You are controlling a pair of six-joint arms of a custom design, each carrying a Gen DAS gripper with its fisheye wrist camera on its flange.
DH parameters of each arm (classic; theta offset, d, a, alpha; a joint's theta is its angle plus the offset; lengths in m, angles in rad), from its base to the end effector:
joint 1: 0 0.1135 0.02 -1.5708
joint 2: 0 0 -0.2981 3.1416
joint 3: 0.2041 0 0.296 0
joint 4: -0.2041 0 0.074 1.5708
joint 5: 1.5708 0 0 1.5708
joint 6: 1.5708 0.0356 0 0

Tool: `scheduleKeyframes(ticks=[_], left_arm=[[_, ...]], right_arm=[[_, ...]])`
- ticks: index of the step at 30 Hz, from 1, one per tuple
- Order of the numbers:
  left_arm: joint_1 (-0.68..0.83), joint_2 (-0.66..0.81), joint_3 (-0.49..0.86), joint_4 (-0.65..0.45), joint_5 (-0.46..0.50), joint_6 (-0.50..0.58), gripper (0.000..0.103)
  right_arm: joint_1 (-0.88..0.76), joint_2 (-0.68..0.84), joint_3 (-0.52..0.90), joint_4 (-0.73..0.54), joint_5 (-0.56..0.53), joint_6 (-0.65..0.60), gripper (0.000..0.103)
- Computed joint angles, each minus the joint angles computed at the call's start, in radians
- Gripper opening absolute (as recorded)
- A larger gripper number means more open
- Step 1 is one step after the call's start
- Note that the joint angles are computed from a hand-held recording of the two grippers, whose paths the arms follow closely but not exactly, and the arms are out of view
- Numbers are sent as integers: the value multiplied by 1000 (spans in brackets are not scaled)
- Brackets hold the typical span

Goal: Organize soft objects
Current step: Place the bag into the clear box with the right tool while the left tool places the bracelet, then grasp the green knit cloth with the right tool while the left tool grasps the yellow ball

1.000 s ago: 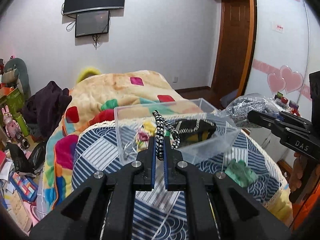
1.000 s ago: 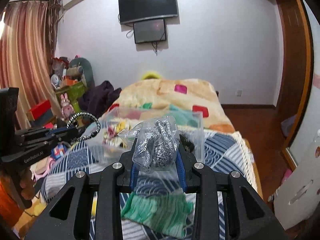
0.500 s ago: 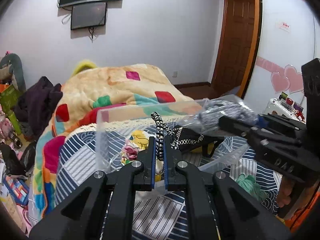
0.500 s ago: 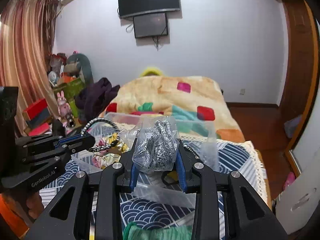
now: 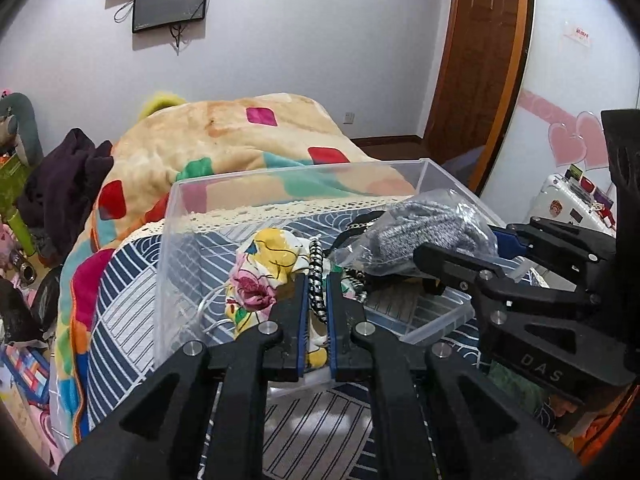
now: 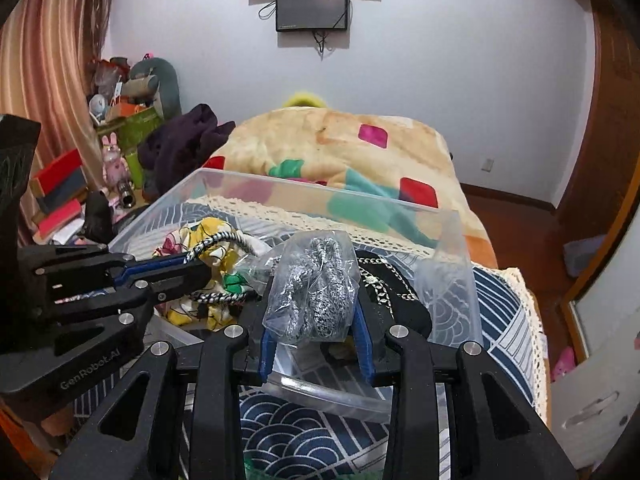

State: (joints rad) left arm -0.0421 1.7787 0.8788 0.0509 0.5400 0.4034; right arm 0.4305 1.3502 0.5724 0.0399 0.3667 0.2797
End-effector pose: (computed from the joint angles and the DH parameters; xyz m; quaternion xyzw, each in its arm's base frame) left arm 0.3767 -0.0342 0.1370 0.2911 0.8586 -0.1843 0.3796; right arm 0.2623 0.1064 0.1716 0.0058 0.9022 -0.0181 0.4309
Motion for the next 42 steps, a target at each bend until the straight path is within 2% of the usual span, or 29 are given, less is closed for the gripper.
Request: scheduleKeyframes(ticks=[3,5,8,13,17,18,21,23,24,31,36,42], left_arm=[[6,-5,-4,-8,2,-8,11],[9,-15,-12,-7,2,-10,16],[21,-30,-18,-21,23,-5,25],[40,-88,-64,-1,38,4,49],[68,-153,-104,5,70,13,58],[79,-174,-114,4,84,14,64],[110,-224,-135,-20,153,27,71],[122,-260,-159,-22,172,34,73],[126,-277,-172,-20,176,37,75],[130,-335,-258,-35,166,91,85],[126,-298,-274,-99,170,134,86],[108,-229,-270,-143,146,151,86]], right_arm=[[2,0,7,-29,7,1,36],[0,6,13,-36,16,-2,49],[17,-10,0,-37,54,0,60],[26,-85,-33,-50,65,4,72],[38,-160,-57,-66,76,12,72],[47,-171,-57,-72,86,16,72],[73,-233,-66,-92,111,23,73],[97,-279,-77,-103,141,29,82],[115,-300,-84,-104,164,33,84],[191,-384,-133,-149,236,86,84],[204,-367,-167,-176,222,156,84],[199,-322,-223,-196,157,250,84]])
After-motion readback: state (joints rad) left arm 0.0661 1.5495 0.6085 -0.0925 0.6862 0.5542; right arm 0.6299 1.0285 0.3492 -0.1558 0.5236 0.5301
